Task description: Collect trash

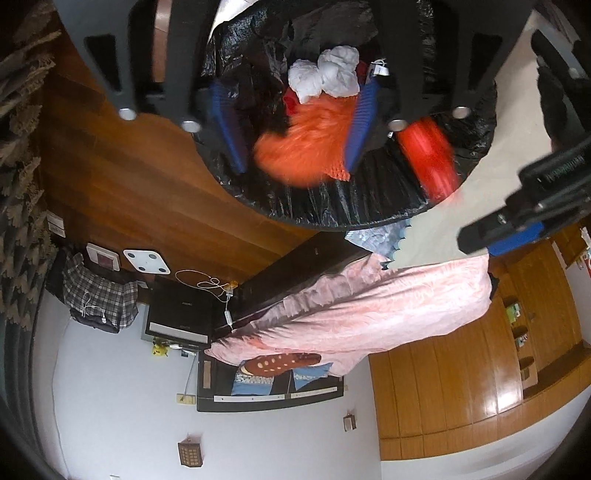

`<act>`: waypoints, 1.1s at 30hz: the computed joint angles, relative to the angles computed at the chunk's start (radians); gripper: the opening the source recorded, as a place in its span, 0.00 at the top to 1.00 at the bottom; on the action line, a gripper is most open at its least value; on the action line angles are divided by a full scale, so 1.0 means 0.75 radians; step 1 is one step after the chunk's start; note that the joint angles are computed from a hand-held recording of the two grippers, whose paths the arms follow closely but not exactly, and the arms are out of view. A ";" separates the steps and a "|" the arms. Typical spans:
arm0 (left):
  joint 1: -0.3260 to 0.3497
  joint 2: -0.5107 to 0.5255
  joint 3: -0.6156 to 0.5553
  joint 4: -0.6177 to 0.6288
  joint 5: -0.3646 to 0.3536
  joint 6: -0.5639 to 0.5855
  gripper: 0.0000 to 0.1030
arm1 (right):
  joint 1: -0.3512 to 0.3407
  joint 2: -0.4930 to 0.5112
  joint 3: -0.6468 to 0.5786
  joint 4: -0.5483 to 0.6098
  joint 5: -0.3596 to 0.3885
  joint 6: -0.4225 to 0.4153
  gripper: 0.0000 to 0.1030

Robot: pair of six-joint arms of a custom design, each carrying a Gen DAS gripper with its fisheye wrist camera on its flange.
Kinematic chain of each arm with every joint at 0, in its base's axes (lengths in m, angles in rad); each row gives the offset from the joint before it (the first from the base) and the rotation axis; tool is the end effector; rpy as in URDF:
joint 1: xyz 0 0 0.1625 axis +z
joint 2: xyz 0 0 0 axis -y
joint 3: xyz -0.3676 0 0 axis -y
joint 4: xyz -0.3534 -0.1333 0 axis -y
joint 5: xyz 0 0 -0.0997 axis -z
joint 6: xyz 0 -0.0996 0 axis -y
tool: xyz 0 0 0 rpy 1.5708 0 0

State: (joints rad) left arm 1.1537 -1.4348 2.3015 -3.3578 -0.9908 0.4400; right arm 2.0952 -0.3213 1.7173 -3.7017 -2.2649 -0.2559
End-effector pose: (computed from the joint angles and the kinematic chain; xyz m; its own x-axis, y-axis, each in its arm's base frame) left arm 0.0076 -0.4467 0.2862 -0.7473 0.1817 -0.6392 0.6229 0.5264 -0.5786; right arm 0.3284 -0.4287 -0.0594 -0.7574 -0.1757 0.6289 -0.5821 0.6179 -0.5286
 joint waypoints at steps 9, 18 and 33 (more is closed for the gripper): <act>-0.020 -0.185 0.028 0.066 0.060 0.018 0.15 | 0.072 -0.021 0.008 -0.002 -0.028 0.020 0.06; -0.121 -0.503 0.094 0.263 0.234 -0.032 0.08 | 0.188 -0.059 -0.001 0.076 0.021 0.072 0.06; -0.415 -1.041 0.213 0.826 0.596 -0.294 0.07 | 0.363 -0.092 -0.028 0.208 0.024 0.147 0.06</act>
